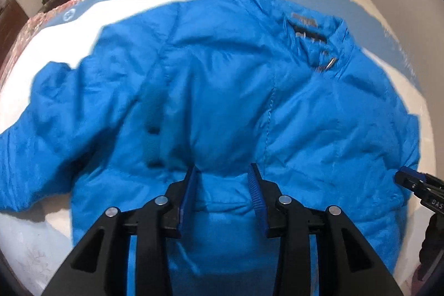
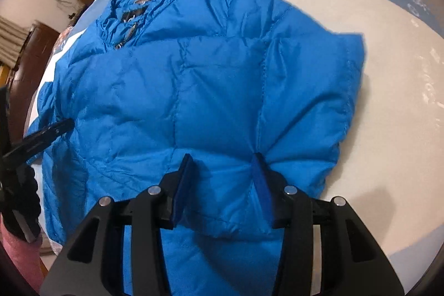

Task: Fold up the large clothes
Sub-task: 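Reach the left tool to the other sleeve cuff and grasp it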

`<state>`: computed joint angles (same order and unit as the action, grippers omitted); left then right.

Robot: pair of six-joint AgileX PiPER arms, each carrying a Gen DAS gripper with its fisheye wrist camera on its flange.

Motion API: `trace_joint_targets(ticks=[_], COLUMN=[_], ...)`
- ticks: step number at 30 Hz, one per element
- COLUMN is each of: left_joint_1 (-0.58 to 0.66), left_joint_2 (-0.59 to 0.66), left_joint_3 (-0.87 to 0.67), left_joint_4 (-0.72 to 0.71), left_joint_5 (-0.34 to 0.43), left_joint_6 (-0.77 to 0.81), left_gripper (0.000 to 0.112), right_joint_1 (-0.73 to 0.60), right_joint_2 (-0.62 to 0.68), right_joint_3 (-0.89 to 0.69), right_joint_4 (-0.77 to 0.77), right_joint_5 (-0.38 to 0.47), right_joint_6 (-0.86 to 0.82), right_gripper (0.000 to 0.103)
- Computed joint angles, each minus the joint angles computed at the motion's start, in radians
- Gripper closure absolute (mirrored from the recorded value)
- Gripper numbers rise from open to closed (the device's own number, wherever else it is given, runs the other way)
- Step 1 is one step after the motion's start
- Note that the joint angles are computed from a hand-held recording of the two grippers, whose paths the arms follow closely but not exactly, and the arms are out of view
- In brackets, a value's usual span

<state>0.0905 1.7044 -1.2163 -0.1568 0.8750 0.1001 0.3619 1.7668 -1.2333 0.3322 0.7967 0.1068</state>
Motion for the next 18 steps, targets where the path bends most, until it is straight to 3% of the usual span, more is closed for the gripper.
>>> trace_joint_targets(ticks=[5, 8, 12, 14, 18], left_joint_1=[0.235, 0.447, 0.740, 0.901, 1.098], left_joint_2=[-0.163, -0.158, -0.076, 0.010, 0.206], left_joint_3=[0.057, 0.030, -0.043, -0.132, -0.365], left_joint_4=[-0.075, -0.056, -0.007, -0.006, -0.023], left_joint_5=[0.044, 0.085, 0.093, 0.101, 0.145], left_joint_6=[0.168, 0.247, 0.314, 0.341, 0.306], left_gripper=[0.060, 0.055, 0.054, 0.054, 0.054], right_joint_1=[0.018, 0.056, 0.101, 0.110, 0.119], right_joint_2=[-0.100, -0.102, -0.064, -0.053, -0.052], right_joint_3=[0.005, -0.022, -0.055, -0.056, -0.052], right_joint_4=[-0.011, -0.060, -0.101, -0.113, -0.137], right_joint_5=[0.032, 0.047, 0.050, 0.048, 0.053], right_joint_6=[0.038, 0.106, 0.174, 0.203, 0.247], right_gripper=[0.054, 0.054, 0.054, 0.054, 0.054])
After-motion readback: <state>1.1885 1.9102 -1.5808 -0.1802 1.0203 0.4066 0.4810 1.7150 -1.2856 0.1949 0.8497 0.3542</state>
